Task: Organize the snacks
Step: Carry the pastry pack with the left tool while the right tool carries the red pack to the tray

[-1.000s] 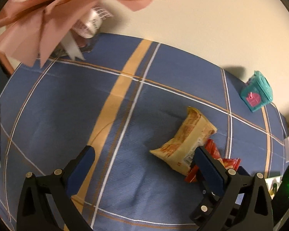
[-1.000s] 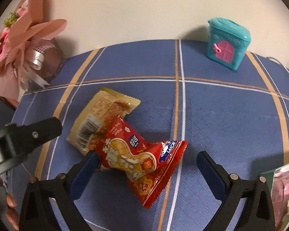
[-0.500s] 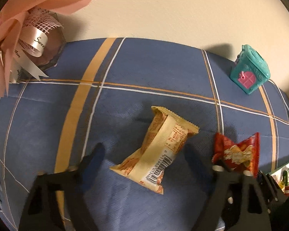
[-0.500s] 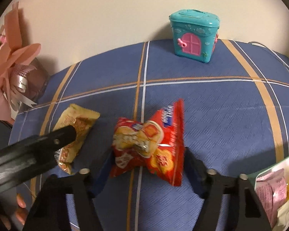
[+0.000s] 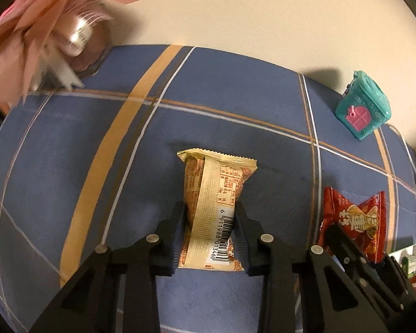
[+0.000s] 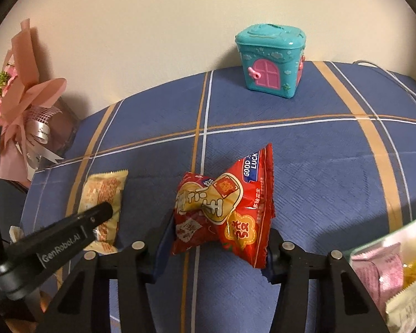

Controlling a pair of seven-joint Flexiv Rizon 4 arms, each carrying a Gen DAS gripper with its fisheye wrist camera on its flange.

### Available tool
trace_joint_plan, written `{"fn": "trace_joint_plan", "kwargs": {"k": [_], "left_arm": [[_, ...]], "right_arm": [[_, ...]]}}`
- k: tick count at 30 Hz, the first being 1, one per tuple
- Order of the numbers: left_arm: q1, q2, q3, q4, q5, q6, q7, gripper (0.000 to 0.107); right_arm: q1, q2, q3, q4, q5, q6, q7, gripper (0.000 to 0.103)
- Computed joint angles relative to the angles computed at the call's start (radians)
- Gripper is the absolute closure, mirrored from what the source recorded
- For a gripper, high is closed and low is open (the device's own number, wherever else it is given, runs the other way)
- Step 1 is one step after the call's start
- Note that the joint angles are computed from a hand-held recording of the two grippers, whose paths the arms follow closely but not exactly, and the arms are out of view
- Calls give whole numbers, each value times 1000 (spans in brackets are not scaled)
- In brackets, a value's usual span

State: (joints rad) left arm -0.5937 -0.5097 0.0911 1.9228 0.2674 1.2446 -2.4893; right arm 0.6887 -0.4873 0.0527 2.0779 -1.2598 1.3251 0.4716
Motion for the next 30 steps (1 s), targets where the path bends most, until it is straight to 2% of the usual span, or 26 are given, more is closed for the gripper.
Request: {"fn": "trace_joint_plan", "kwargs": {"k": [7,14,23,30], "left_arm": [[-31,79,-4,92,-6,28,-101,72],[-63,185,-23,166,43,29,-253,72],[-79,283,-104,154,180,-74,-407,72],[-81,298,-185,147,220,-113,-435,72]], "right_arm": [[-3,90,64,58,141,-70,-110,48],[-5,230,139,135,255,-155,-161,48],[-22,390,242,225,384,-230,-159,48],[-37,507,308,304,432,-270,-127,48]]}}
